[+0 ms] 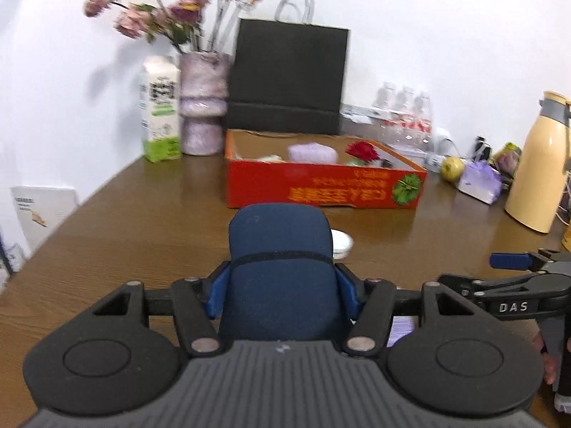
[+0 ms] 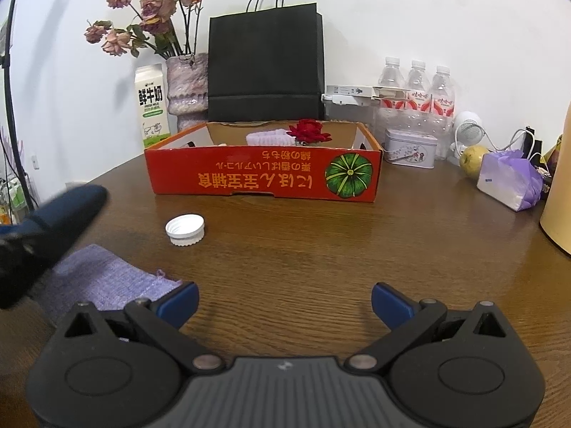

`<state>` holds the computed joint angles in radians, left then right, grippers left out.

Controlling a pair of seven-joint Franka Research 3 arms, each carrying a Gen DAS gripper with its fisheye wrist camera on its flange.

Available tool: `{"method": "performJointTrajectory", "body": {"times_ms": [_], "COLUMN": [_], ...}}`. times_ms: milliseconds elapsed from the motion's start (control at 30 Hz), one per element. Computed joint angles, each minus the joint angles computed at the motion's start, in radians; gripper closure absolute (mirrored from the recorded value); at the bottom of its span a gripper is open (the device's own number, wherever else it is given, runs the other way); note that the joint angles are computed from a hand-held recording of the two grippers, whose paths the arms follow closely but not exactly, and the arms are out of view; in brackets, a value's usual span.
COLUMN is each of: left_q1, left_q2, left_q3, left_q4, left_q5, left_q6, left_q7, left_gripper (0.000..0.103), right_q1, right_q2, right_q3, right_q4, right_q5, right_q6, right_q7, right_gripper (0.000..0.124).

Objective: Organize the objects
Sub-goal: 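Hold the navy pouch with the left gripper while the right gripper approaches the lavender cloth bag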

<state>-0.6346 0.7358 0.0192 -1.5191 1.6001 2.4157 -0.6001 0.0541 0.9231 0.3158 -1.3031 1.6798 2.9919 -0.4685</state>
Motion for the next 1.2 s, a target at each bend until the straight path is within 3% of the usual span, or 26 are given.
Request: {"method": "performJointTrajectory", "body": {"times_ms": [200, 467, 700, 800, 900, 1000, 1067, 1200], "left_q1": [0.016, 0.065, 0.102, 0.107, 0.113, 0.121, 0.126, 0.136], "left_q2": [-0.086, -0.113, -0.114, -0.116, -0.122, -0.128, -0.133, -0.134], "left_q3": [-0.021, -0.057, -0.060, -0.060, -0.058, -0.058, -0.056, -0.067], "left_q4": [-0.142, -0.212, -0.240, -0.244, -0.255, -0.265, -0.274, -0.274], "left_q5": [-0.039, -0.060, -0.068, -0.065, -0.047, -0.025, 0.012, 0.031], "left_q6": [-0.081, -0.088, -0.003, 0.014, 0.035, 0.054, 0.075, 0.082], "left_q7": [-0.020, -0.007, -0.035, -0.042, -0.075, -0.111, -0.151, -0.159], "left_gripper": [0.042, 0.042, 0.041, 0.040, 0.039, 0.039, 0.039, 0.039], "right_q1": [-0.004, -0.020, 0.001, 0.013, 0.070, 0.082, 0.065, -0.012], "right_q2": [-0.007, -0.079, -0.083, -0.065, -0.034, -0.015, -0.011, -0.019], "right_q3": [0.008, 0.012, -0.005, 0.007, -0.022, -0.023, 0.002, 0.100], "right_q4": [-0.017, -0.141, -0.158, -0.137, -0.095, -0.072, -0.075, -0.114], "right_q5": [-0.035, -0.083, -0.293, -0.347, -0.462, -0.542, -0.566, -0.550], "right_q6": [-0.014, -0.167, -0.266, -0.236, -0.181, -0.178, -0.173, -0.159], "right_q7": [0.007, -0.068, 0.108, 0.159, 0.281, 0.372, 0.382, 0.304], "right_gripper": [0.021, 0.021, 0.021, 0.021, 0.021, 0.021, 0.025, 0.063]}}
